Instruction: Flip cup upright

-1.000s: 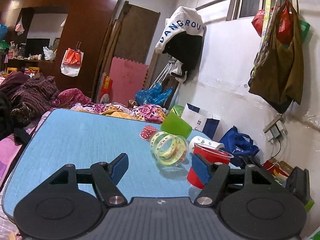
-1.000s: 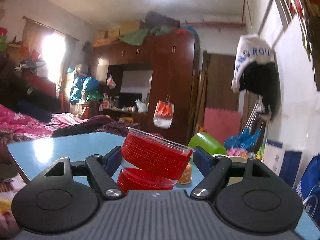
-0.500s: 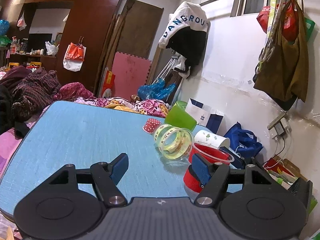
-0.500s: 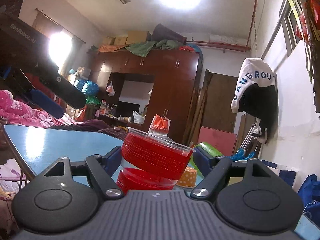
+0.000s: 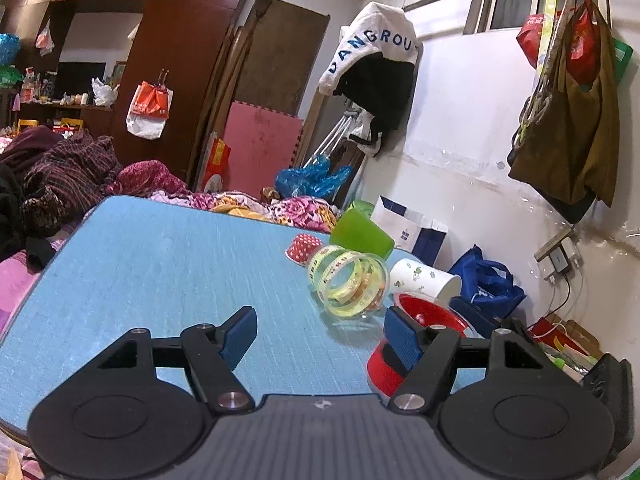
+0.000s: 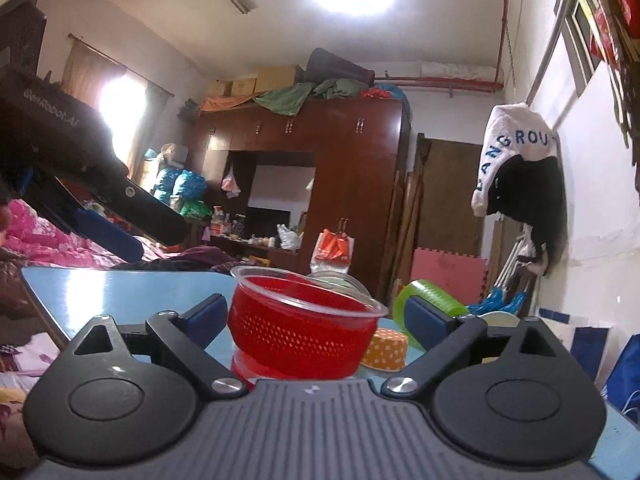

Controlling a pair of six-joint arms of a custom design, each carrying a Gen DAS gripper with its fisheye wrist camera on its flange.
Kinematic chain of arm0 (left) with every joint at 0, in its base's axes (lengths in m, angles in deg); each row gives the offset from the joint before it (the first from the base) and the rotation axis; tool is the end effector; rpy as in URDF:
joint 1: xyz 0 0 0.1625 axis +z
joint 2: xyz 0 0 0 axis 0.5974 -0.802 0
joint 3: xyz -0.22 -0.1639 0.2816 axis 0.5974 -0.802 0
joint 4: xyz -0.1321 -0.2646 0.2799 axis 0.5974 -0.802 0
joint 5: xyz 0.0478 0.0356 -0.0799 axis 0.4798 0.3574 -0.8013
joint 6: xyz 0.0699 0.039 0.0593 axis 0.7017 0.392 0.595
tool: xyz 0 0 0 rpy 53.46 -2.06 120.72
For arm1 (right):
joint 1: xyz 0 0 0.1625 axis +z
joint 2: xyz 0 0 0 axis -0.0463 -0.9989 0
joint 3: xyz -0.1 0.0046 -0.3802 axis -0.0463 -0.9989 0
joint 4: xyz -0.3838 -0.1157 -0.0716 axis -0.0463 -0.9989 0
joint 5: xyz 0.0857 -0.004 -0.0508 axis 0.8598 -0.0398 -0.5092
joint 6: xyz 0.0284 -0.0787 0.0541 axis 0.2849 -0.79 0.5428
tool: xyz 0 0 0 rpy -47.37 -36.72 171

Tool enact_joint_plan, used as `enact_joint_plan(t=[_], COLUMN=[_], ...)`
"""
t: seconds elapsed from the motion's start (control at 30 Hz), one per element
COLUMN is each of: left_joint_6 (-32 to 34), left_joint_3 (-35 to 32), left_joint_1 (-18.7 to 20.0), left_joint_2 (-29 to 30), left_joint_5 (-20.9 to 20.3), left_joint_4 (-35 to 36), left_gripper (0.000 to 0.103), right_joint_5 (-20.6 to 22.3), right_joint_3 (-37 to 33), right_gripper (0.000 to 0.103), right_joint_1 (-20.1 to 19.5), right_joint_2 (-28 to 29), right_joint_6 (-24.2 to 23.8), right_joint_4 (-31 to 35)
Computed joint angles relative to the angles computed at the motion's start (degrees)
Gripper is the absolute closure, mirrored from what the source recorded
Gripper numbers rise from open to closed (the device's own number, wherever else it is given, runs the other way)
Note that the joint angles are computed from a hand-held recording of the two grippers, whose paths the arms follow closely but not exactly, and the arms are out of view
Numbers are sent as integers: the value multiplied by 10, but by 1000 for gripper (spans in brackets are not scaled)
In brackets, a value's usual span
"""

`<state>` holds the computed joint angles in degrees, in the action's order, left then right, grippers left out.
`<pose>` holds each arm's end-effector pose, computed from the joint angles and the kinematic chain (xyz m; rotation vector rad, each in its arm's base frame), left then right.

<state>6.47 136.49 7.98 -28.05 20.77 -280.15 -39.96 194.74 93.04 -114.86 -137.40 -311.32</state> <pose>-0.1770 -0.4255 0.2086 0.8987 2.5631 -1.2727 0.1550 -0.4084 0.1137 1.1148 -1.7372 1.6780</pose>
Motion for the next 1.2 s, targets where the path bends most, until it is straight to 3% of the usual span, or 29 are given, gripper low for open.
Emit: enact_joint_plan(t=[0.1, 0.2, 0.33, 0.43, 0.53, 0.6, 0.63, 0.73, 0.9, 1.0, 1.2], left_joint_6=[12, 23, 34, 48, 50, 27, 14, -10, -37, -53, -71], left_joint_3=[6, 7, 10, 19, 26, 29, 30, 38, 51, 51, 45], left_joint_1=[-2, -11, -27, -49, -78, -95, -103, -130, -164, -179, -184], left_joint_2=[7, 19, 27, 27, 20, 9, 3, -13, -37, -32, -15], left_joint_5=[5, 30, 64, 91, 121, 139, 145, 176, 181, 197, 208], left_joint_4=[-38, -69, -82, -83, -61, -27, -12, 25, 80, 103, 114], left_gripper=[14, 9, 3, 3, 3, 3, 3, 3, 3, 3, 3], right_joint_5=[23, 51, 57, -12, -155, -224, -238, -222, -261, -266, -276], right_joint_3=[24, 58, 98, 118, 110, 102, 103, 125, 129, 119, 100], right_gripper=[1, 1, 1, 1, 1, 1, 1, 1, 1, 1, 1], right_joint_1=[-9, -23, -29, 2, 67, 100, 108, 108, 130, 119, 100], right_joint_2=[-24, -66, -126, -193, -235, -229, -227, -248, -352, -344, -337], right_joint_6=[25, 76, 124, 142, 137, 144, 145, 158, 217, 226, 252], right_joint_4=[-1, 12, 24, 102, 180, 179, 174, 192, 405, 386, 423])
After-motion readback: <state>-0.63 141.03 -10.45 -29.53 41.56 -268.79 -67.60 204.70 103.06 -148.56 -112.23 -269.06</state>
